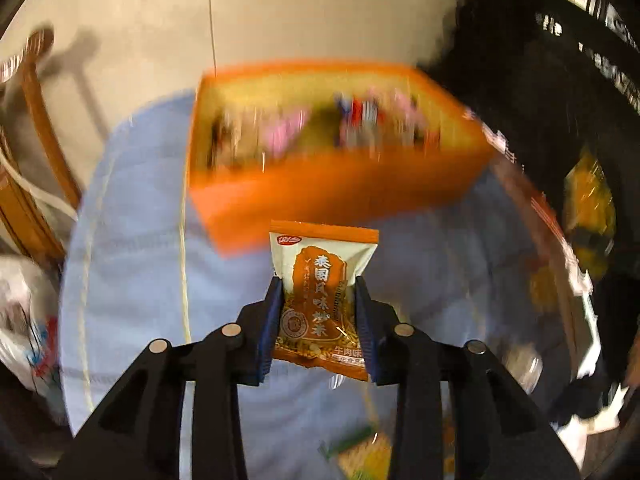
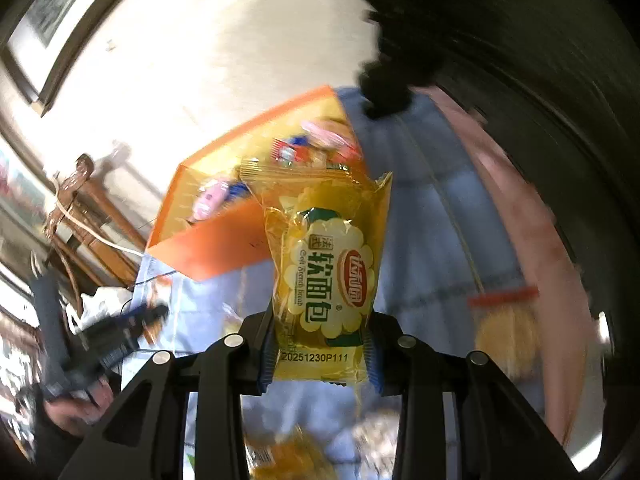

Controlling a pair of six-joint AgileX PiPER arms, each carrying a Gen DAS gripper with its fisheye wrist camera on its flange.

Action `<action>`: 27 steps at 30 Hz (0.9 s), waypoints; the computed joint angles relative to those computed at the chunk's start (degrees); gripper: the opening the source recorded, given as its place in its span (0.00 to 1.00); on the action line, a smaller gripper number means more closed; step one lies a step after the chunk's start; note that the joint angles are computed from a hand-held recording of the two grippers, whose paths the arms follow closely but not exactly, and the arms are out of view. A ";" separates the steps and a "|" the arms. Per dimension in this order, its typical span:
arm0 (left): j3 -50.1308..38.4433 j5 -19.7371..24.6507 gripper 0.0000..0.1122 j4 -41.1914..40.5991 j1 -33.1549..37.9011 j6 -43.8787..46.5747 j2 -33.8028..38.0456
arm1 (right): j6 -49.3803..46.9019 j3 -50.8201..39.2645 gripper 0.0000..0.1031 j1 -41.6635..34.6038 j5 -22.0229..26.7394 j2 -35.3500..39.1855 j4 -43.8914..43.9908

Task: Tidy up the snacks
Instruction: 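Carry both packs over the orange box and open both tools to drop them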

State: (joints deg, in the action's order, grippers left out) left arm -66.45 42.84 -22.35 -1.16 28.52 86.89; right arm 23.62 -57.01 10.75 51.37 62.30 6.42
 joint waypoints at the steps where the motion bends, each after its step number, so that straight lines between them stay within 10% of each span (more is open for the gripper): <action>1: -4.32 1.69 0.30 -0.53 -0.28 -1.83 1.33 | -0.80 -2.70 0.34 0.66 -0.64 2.74 -0.68; 15: -43.37 7.93 0.31 18.18 -4.61 -28.84 25.25 | -8.81 -52.60 0.36 -0.57 10.08 41.88 -4.18; 16: -43.27 6.00 0.43 20.78 -5.03 -31.37 25.78 | -8.03 -53.71 0.62 -0.33 9.95 42.81 -5.18; 17: -43.38 5.77 0.88 23.28 -5.38 -33.93 25.99 | -7.64 -54.76 0.87 0.41 10.04 43.71 -7.40; 27: 4.29 -19.41 0.88 27.05 -11.82 -14.58 2.86 | 4.08 -13.08 0.96 -1.14 7.44 15.02 -21.66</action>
